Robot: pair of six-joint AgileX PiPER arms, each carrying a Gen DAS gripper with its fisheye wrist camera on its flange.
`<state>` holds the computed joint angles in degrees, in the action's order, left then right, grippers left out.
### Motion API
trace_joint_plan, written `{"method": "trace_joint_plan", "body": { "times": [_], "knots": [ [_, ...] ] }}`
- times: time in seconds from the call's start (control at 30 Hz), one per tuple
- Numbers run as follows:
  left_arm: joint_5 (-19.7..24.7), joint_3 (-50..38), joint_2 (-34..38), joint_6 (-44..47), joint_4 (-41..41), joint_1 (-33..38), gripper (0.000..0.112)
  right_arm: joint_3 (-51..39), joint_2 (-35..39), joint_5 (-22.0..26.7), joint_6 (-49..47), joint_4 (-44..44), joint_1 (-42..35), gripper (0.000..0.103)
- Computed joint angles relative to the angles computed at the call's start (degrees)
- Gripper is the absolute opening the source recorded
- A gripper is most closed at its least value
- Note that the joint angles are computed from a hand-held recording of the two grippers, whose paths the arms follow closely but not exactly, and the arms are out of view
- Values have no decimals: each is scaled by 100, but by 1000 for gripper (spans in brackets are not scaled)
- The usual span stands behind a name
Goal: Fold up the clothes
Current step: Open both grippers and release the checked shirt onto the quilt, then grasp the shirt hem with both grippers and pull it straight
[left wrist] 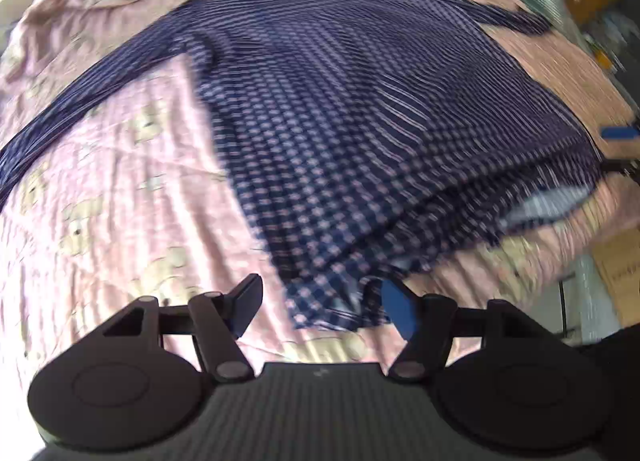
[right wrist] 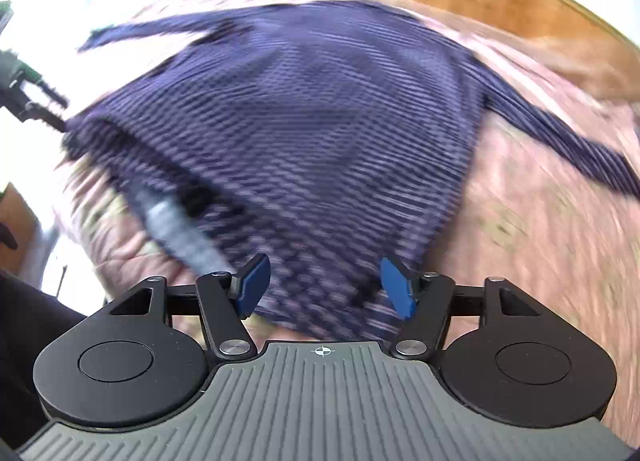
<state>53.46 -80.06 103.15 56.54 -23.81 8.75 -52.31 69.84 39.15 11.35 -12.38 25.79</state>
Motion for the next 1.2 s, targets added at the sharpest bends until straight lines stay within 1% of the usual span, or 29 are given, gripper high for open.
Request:
{"method": "trace_joint_plan", "body": {
  "times": [0.07,0.1,0.13,0.2,0.23,0.27,0.3,0.33,0.37,0.4,0.43,0.47,0.53,0.57,0.6,0.63,0.67,0.73,0.77,0.83,0.87,0.93,1.0,1.07,1.13,1.2],
  "knots": [
    [-628,513,-168,484,-177,-229,67,-188,327,78,406,-460,453,43],
    [-906,687,-242,579,-221,-399,67,-311,532,156,644,-716,646,41],
    [-1024,798,-280,704,-327,-493,67,-433,728,245,834,-921,805,41],
    [-1125,1024,-300,1130,-674,-525,67,-606,1016,428,1079,-1163,970,42],
    [-1253,1171,-311,1330,-815,-561,67,-646,1129,506,1173,-1348,1037,44],
    [-1433,1304,-343,1427,-845,-616,66,-686,1244,587,1261,-1525,1103,43],
    [-1595,1401,-393,1444,-799,-668,61,-721,1326,661,1337,-1657,1151,39],
    [-1700,1461,-441,1437,-780,-683,54,-727,1290,696,1396,-1657,1150,27],
    [-1751,1485,-487,1413,-786,-662,35,-733,1254,732,1455,-1656,1147,8],
    [-1801,1509,-533,1388,-792,-642,18,-741,1205,782,1568,-1717,1164,1],
    [-1700,1439,-547,1319,-862,-564,10,-745,1100,886,1849,-1952,1243,0],
    [-1400,1276,-535,1323,-1120,-368,8,-735,954,973,2020,-2038,1293,0],
    [-699,979,-567,1465,-1672,132,8,-700,671,1071,2170,-2016,1390,1],
    [-384,829,-554,1464,-1828,342,8,-681,536,1103,2232,-1977,1441,9],
    [-178,717,-527,1439,-1882,485,8,-631,432,1052,2255,-1856,1498,16],
    [-40,638,-510,1414,-1899,596,8,-588,413,987,2320,-1830,1569,32],
    [33,587,-496,1369,-1869,654,8,-553,476,882,2304,-1815,1605,40],
    [-10,579,-482,1272,-1746,648,8,-553,740,664,2157,-1707,1607,41],
    [-129,618,-477,1262,-1741,600,8,-567,901,599,2160,-1719,1598,39],
    [-336,686,-465,1273,-1806,509,8,-638,1235,701,2522,-2113,1694,32],
    [-403,739,-495,1320,-1894,512,8,-669,1305,668,2520,-2037,1598,20],
    [-440,797,-636,1446,-2106,633,8,-720,1283,710,2507,-1976,1515,0],
    [-471,796,-734,1487,-2292,743,8,-737,1015,880,2598,-2084,1605,0],
    [-385,749,-790,1471,-2383,900,8,-813,692,1147,2651,-2132,1751,0],
    [-270,740,-801,1411,-2304,1074,10,-871,429,1437,2718,-2159,1938,0],
    [-148,850,-788,1454,-2169,1243,12,-815,347,1607,2815,-2121,2073,0]
  ]
}}
